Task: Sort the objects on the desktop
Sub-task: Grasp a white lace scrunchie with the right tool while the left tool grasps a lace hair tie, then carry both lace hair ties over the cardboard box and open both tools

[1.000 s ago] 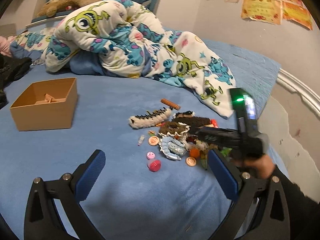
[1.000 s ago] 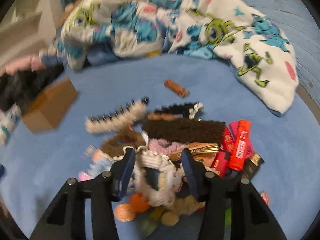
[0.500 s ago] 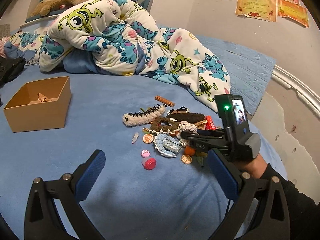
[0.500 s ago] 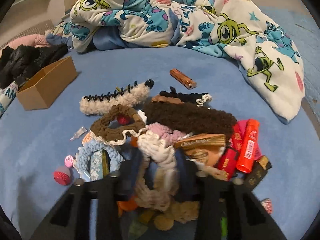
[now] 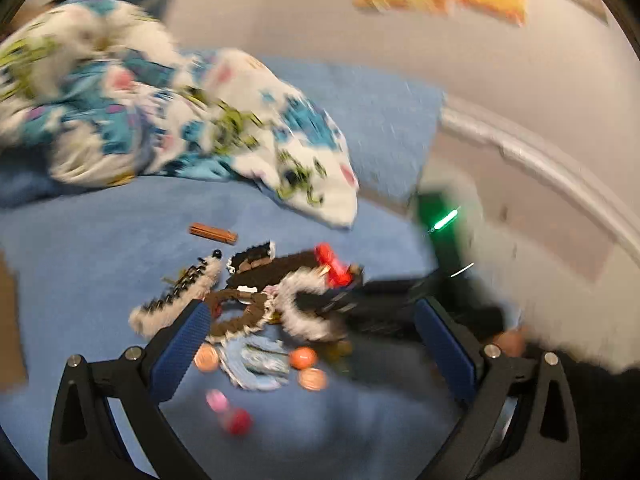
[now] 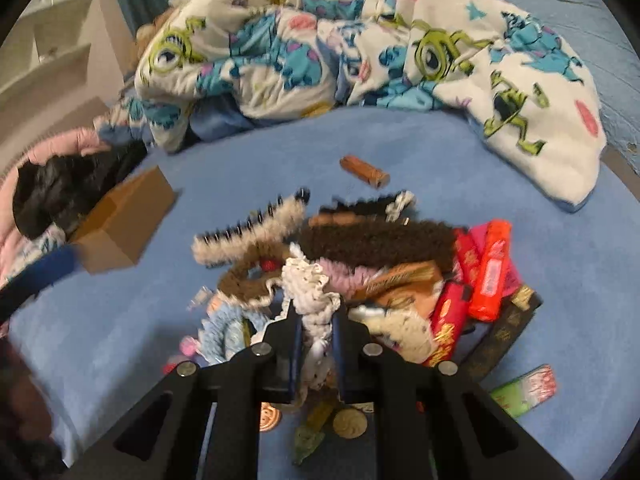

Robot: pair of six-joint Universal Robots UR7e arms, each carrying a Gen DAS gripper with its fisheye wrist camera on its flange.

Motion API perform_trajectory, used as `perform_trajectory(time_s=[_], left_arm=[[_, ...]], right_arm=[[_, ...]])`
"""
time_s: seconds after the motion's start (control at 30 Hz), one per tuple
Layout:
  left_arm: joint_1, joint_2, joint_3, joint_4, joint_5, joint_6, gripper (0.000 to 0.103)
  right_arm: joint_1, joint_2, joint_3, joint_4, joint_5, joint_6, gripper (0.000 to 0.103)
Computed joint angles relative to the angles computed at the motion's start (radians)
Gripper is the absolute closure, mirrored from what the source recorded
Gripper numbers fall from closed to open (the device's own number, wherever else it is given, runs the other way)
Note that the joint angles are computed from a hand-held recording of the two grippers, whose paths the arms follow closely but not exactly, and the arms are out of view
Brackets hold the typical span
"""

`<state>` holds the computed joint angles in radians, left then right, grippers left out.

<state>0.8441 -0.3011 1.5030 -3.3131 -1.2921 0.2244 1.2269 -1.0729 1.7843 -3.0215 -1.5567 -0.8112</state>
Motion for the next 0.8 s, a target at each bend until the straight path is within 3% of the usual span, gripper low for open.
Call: perform_trajectory(time_s=[0.17, 0.37, 0.5, 0.57, 0.63, 0.67, 0.8], left_arm=[[0.066, 0.075, -0.227, 0.342, -0.037, 0.084, 0.000], [0.083, 0.156, -0.379, 0.502, 0.036, 0.098, 0.004], [0.073, 0.206, -0.443, 0.550, 0.156, 0.112, 0.039], [0.076, 0.210, -0.456, 0.556, 0.158, 0.106, 0.049], [0.070, 0.215, -0.460, 0.529, 0.204, 0.098, 0.087], [0.066, 0.217, -0.456, 0.511, 0.233, 0.099, 0.095], [0.063, 0.207, -0.415, 0.474, 0.252, 0.126, 0.094]], right_arm=[[-0.018, -0.043, -0.008, -0.036, 0.045, 0.038, 0.090], [-0.058, -0.083, -0.029, -0.048, 0.093, 0.088, 0.090], [-0.074, -0.098, -0.035, -0.055, 0.112, 0.104, 0.090], [-0.083, -0.105, -0.035, -0.060, 0.124, 0.115, 0.090], [-0.089, -0.110, -0.036, -0.064, 0.128, 0.122, 0.090], [-0.092, -0.113, -0.033, -0.067, 0.132, 0.121, 0.090], [-0.100, -0.122, -0.030, -0.064, 0.154, 0.126, 0.090]])
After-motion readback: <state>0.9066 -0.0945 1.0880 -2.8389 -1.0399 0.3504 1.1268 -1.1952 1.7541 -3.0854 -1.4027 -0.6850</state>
